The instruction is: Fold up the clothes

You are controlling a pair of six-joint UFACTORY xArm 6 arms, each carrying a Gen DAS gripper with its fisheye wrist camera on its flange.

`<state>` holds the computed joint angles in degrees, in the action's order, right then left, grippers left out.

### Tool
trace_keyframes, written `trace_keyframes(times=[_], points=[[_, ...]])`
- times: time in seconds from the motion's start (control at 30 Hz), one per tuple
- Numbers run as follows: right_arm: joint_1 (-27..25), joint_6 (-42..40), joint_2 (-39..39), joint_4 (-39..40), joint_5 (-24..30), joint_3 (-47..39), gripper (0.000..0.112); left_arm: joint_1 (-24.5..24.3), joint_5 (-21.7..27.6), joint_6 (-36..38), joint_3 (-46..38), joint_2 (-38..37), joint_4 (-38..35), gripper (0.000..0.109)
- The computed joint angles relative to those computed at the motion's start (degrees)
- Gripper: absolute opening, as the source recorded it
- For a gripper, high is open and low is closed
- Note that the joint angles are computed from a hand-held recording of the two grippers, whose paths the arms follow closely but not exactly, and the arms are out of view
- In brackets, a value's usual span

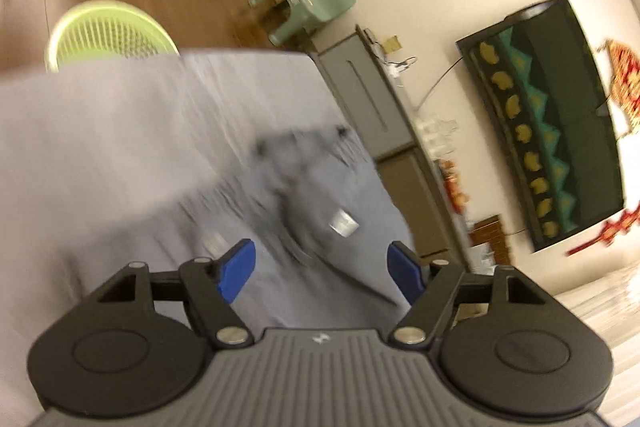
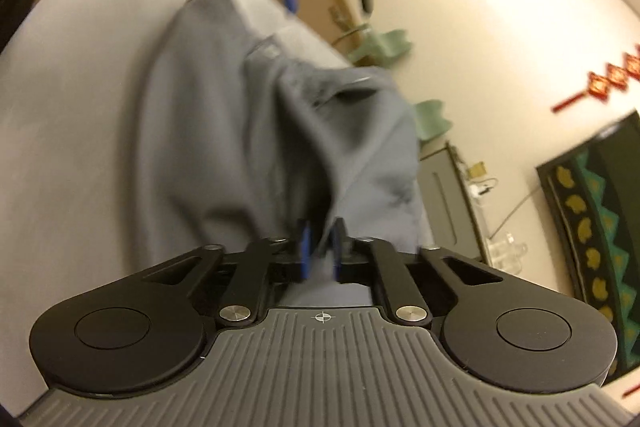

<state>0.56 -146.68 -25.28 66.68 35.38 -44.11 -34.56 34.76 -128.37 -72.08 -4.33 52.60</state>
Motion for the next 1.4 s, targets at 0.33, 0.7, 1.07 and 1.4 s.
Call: trace_keyframes(times=[0.33, 0.7, 1.07, 1.4], points=[[6.7, 42.7, 10.9, -14.7, 15.1, -24.5, 0.051, 1.6, -4.6, -0.7, 4.1, -0.8, -7.7, 0.074], [24.3, 73.5, 41.7, -68.8, -0.2, -47.5, 0.006, 4.5, -11.0, -16.9, 11.5, -5.5, 3.2, 0.074], [9.0, 79.1, 42.0, -24.1, 37.5, -71.3, 0.002, 6.3, -17.8, -20.4, 9.5, -3.8, 12.9, 0.074], [3.5, 94.5, 51.2, -11.2, 56.1, -84.6, 0.001, 1.9, -8.4, -21.0, 7.2, -5.7, 27.0, 0.079]])
